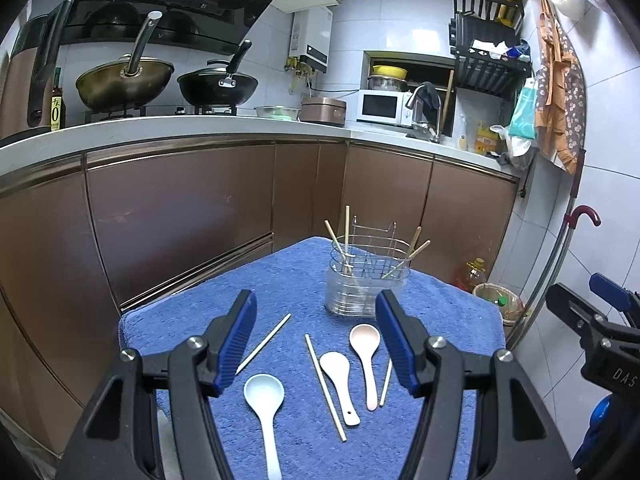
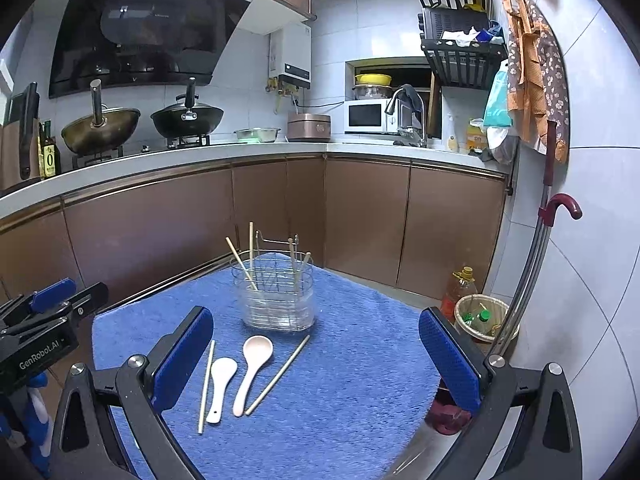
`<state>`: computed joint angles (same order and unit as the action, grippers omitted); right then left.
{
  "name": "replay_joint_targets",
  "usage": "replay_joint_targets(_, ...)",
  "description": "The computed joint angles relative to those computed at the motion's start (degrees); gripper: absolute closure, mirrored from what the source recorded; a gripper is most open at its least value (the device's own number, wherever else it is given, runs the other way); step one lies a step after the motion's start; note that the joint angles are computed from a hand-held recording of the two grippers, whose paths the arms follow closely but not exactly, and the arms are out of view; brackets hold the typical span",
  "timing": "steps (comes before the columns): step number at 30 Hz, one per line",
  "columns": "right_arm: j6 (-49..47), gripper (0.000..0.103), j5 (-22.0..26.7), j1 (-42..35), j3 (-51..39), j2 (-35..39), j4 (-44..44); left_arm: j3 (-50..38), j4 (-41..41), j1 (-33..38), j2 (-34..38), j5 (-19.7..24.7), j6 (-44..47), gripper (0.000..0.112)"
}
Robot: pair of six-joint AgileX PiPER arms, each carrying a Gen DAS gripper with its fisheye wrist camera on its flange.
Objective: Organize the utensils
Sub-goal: 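Lower both open tools toward the loose wooden chopsticks on the towel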
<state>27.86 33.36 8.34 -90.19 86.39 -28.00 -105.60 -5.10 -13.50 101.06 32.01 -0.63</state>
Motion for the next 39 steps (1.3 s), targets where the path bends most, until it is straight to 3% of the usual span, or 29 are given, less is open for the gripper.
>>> replay_joint_targets(12,-3.00,0.000,3.56,2.18,-3.67,3.66,4.40,3.35,-0.19,2.40,0.15,-2.33,2.24,0.052)
replay_joint_targets(23,-9.22,0.000,8.74,0.96,-12.71,13.26,10.88,-2.11,-1.52,3.99,7.13,0.69,3.96,0.052)
replay_joint_targets(33,-15.90,0.010,13.24,-2.68,-20.63,21.55,19.40,-13.55,-1.73,4.16,16.80,7.59,4.10,0.052)
replay_joint_targets(36,-18.42,0.017,15.85,-3.95,-24.64,25.06,22.79,-20.23,-4.25,5.52,20.97,12.36,5.32,0.052)
replay_joint_targets(39,-21.69,0.024,19.83,-5.65,-30.28,29.18,27.32,-32.52,-9.03,8.78,27.64,20.21,6.30,0.052)
